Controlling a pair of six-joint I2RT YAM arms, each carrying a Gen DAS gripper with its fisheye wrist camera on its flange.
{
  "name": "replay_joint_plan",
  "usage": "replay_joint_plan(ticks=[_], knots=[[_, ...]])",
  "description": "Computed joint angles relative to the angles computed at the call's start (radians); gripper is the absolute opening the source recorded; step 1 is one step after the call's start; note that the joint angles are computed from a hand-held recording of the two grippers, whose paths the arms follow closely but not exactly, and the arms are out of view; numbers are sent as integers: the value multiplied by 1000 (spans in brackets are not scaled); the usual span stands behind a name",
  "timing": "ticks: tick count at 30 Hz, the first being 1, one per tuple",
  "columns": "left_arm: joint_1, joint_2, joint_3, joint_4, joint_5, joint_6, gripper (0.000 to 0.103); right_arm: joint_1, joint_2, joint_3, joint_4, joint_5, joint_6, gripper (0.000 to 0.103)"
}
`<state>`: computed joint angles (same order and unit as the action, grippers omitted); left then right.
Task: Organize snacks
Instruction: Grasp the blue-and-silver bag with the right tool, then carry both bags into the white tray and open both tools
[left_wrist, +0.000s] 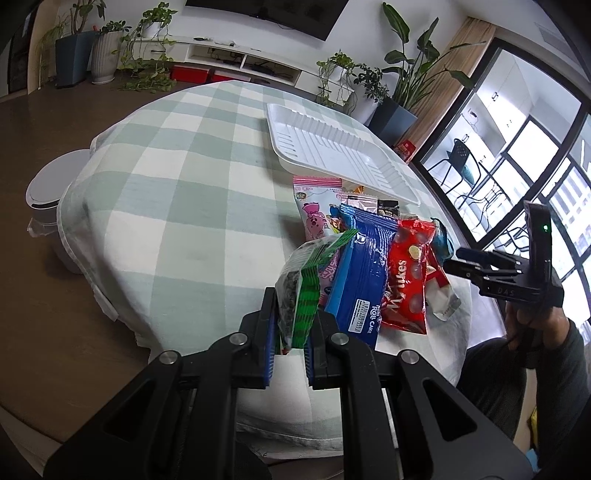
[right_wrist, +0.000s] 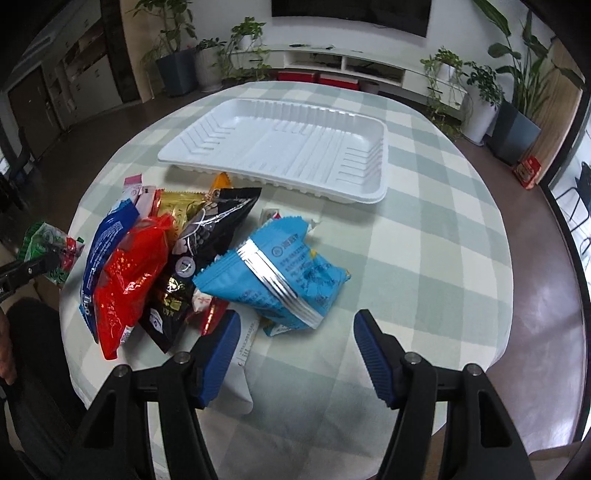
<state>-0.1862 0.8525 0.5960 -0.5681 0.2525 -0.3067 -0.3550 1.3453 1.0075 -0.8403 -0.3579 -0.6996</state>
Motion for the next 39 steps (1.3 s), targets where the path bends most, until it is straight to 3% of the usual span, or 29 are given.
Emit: replay_joint_plan(ticks=[4, 11, 14, 16, 24, 29, 39], knots=[[1, 11, 1, 4, 9, 5, 10, 31, 36, 21, 29, 3, -84, 67], [8, 43, 7, 20, 24, 17, 10, 29, 106, 58, 13, -84, -288, 67], [4, 54, 9, 23, 26, 21, 10, 28, 165, 90, 0, -72, -300, 64], [3, 56, 9, 23, 27, 23, 10, 16, 182, 99, -4, -97, -312, 55], [5, 55, 6, 28, 29, 23, 10, -37, 205, 132, -76, -178, -316, 42], [15, 52, 1, 33, 38, 25, 10, -113, 225, 191, -151, -279, -294, 28], [43, 32, 4, 18, 74, 25, 10, -257, 322, 311, -302, -441, -283, 27]])
